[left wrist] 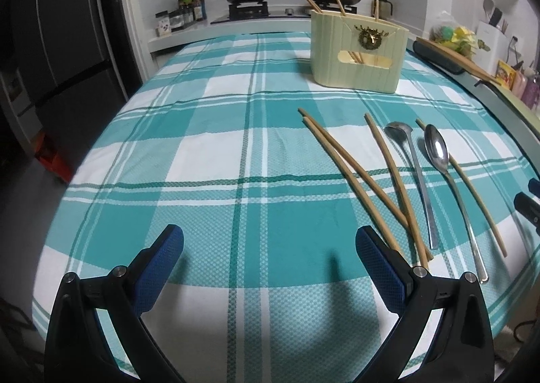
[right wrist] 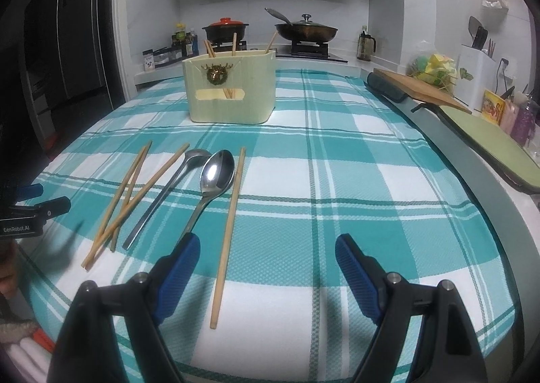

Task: Organize utensils

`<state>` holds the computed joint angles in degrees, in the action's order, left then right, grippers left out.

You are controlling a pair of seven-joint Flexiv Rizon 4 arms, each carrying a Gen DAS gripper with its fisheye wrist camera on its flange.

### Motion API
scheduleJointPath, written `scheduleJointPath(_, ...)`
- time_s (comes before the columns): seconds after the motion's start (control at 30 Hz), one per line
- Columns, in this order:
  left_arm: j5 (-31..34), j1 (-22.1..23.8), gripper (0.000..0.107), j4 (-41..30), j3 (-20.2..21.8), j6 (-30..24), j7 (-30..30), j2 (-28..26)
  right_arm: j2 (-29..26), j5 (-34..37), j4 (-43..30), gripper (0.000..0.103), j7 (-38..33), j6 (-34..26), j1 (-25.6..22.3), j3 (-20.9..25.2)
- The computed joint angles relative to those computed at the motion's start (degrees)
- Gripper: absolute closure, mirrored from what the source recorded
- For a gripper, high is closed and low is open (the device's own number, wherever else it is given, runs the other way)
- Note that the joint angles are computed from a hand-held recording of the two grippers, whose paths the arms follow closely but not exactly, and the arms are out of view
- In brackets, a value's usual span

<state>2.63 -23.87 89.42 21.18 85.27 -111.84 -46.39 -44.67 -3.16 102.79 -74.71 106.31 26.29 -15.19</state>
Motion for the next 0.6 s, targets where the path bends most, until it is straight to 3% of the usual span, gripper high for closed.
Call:
scheduleJointPath(0.17,-1.5,1.6,0.005,1.2,-1.8,2.3,-0.7,-0.2,-0.4,-1.6,-1.7,0.019,0.7,-2.3,-1.3,1.4)
scheduleJointPath(0.4,-3.2,1.3,0.005,0.2,-1.3,3.0,1.1,-1.0,-1.0,-1.0,-1.2,0.025,0.7,-1.5,2.6,-2.9)
scheduleJointPath(0.6,-5.0,2.3,0.005,-0.8,-3.2,1.2,2.3,-1.8,-0.6,-2.0,-1.3,0.028,0.8,-3.4,0.5,-0.8)
